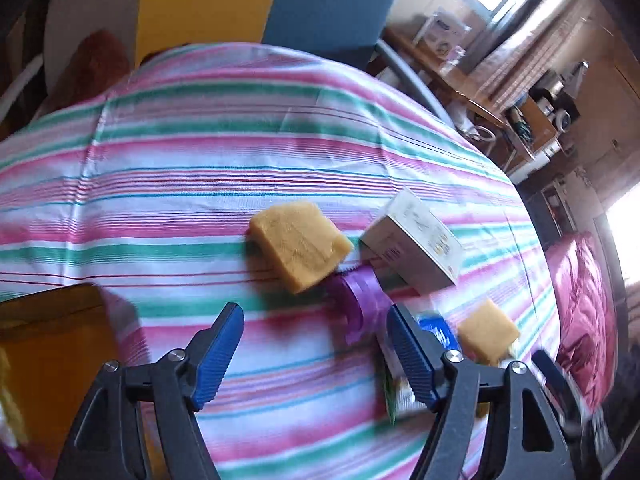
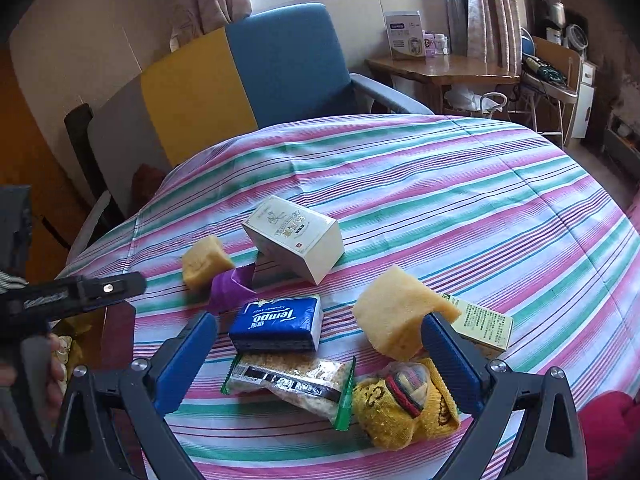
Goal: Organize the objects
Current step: 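Move the left gripper to the yellow sponge and grasp it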
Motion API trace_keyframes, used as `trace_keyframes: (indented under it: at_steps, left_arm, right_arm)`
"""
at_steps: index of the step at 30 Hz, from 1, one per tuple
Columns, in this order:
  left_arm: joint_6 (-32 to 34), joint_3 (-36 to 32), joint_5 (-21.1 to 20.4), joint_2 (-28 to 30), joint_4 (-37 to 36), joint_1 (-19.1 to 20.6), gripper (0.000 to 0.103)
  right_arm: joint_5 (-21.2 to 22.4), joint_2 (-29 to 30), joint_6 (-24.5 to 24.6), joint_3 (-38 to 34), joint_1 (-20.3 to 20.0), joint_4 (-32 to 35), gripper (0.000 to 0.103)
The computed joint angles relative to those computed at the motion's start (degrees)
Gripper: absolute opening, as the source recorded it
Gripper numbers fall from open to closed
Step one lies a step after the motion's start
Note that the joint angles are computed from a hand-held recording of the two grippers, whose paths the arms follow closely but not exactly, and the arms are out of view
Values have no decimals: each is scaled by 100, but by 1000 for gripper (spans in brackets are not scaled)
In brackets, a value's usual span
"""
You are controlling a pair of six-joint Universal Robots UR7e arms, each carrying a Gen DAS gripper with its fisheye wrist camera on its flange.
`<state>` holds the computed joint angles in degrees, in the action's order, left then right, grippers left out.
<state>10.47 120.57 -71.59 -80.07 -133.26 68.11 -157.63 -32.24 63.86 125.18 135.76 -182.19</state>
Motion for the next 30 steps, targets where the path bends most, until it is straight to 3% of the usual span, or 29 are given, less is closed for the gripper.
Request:
trace_keyframes:
  at_steps: [4, 10, 13, 15, 17, 21, 25, 30]
  left_arm:
    - [-609, -356, 20, 655, 10, 108, 82]
    - [-978, -611, 171, 1223, -212, 158, 82]
    - [-850, -515, 395, 1302, -504, 142, 71]
    - [-590, -421, 450, 1247, -582, 110, 60]
    - [-404, -334, 407, 1117, -596, 119, 57]
    - [125, 38, 456, 637, -797, 52, 56]
    - [626, 256, 240, 6, -654, 18, 56]
    - [1173, 402, -11, -708, -262, 6, 56]
  right_arm:
    - [123, 32, -213, 38, -36, -349, 103]
    - [206, 83, -403, 5, -59, -525, 103]
    - [255, 94, -483, 5, -66, -594, 103]
    - [266, 95, -519, -11, -67, -558, 103]
    - [257, 91, -515, -44, -75, -426, 103]
    - [293, 70, -428, -45, -98, -282, 102]
    - [397, 8, -347, 1, -141, -268, 102]
    - [495, -113, -1097, -248, -331, 55, 102]
